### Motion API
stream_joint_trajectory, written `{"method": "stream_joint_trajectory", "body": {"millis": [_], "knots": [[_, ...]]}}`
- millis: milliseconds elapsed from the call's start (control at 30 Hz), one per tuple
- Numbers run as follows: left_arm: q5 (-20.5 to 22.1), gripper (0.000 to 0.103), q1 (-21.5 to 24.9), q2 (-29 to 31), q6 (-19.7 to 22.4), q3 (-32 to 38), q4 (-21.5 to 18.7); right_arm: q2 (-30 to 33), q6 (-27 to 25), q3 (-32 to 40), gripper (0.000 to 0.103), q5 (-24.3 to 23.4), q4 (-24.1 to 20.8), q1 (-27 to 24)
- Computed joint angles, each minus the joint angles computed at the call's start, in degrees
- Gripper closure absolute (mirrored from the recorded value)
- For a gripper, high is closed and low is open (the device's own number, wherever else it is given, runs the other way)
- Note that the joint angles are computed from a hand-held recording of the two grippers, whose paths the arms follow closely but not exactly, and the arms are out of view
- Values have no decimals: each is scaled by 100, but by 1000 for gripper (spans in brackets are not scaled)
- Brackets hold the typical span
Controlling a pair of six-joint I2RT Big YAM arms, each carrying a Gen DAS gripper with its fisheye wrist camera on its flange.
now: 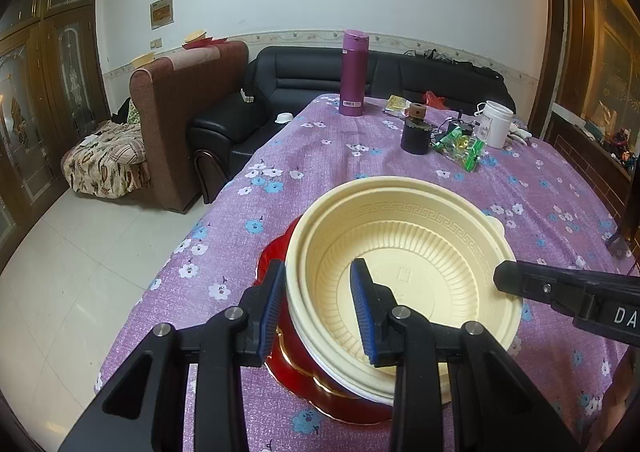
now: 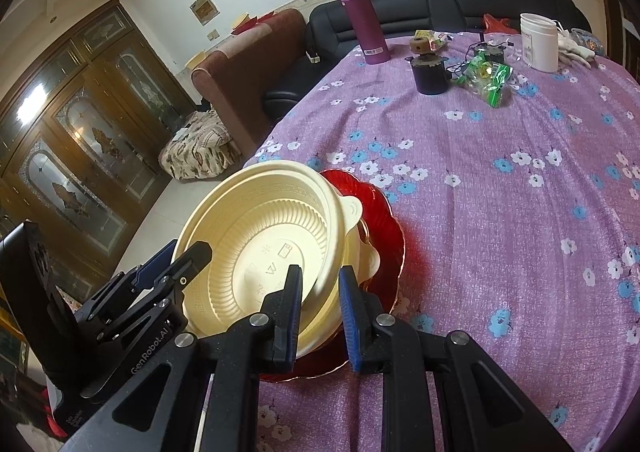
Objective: Organize plates and bowls
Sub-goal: 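Carry the cream bowl over the stack and lower it onto the white bowl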
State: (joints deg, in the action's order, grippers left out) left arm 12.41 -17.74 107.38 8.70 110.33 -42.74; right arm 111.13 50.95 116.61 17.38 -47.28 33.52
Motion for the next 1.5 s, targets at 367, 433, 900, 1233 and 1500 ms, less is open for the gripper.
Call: {"method": "stream_joint_trajectory", "body": {"millis": [367,433,900,1233,1500], "knots": [[-2,71,2,2,10,-20,0,12,-41,-19,81,65,13,12],[5,71,2,3,13,-18,-1,19,-51,-3,81,68,-1,11],[20,68,1,28,12,-8,-35,53,-169,55,81,45,-29,8],[80,62,62,43,0,72,-126,101,-151,145,81,-40,-77,-19],[78,54,33,7,24,75,-189,-122,-125,-188,81,3,66,6]]}}
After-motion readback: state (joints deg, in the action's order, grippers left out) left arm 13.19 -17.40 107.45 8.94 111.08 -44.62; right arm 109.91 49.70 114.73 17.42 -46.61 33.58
